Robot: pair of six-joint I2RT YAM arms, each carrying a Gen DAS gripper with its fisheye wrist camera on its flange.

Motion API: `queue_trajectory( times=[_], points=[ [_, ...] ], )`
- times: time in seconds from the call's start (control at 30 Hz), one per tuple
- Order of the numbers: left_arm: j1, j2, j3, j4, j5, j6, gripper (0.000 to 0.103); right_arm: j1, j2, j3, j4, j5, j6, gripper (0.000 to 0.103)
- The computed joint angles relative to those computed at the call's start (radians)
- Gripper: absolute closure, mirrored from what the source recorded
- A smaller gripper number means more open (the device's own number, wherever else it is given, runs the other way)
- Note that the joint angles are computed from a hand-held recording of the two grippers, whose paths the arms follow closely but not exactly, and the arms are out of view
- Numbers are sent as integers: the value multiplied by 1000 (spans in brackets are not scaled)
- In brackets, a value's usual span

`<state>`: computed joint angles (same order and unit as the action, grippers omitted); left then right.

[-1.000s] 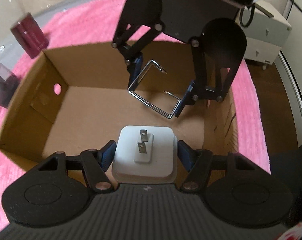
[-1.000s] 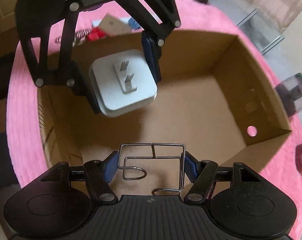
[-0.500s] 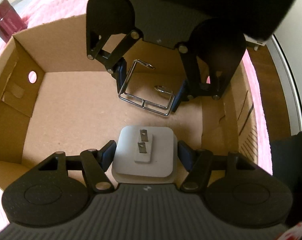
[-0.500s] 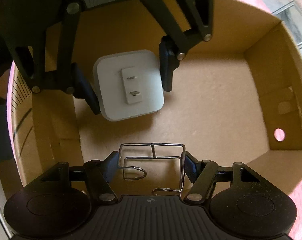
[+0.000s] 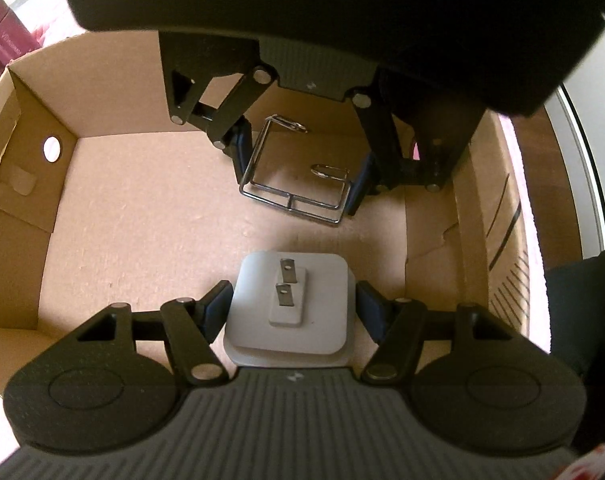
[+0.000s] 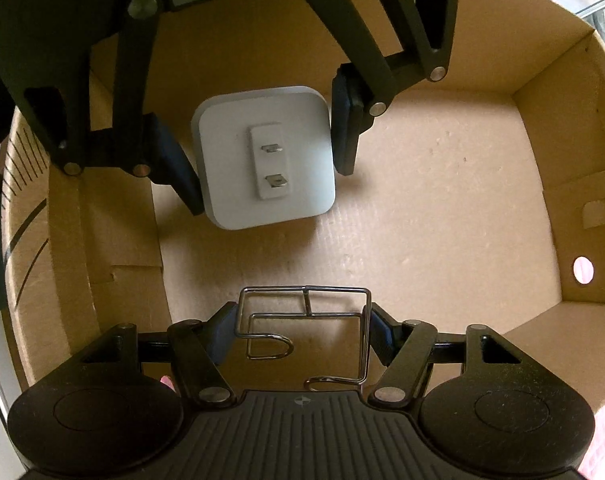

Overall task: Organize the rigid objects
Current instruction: 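Open both tools to drop the adapter and wire stand in the box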

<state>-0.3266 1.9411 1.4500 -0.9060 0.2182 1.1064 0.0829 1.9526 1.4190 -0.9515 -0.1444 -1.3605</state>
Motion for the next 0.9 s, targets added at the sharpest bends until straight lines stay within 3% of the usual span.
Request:
queue_trajectory(
  times=[0.43,0.8,0.9],
  points=[
    [-10,-6,-28,21,-18,1,41,-2,-28,36,-12,-14,-19,35],
    [-16,-5,-68,64,-62,15,43,-63,-93,77,-51,-100,-51,33],
    [-13,-13,-82,84,-66,16,43,-52,-138,-1,0,-104,-29,33]
  ],
)
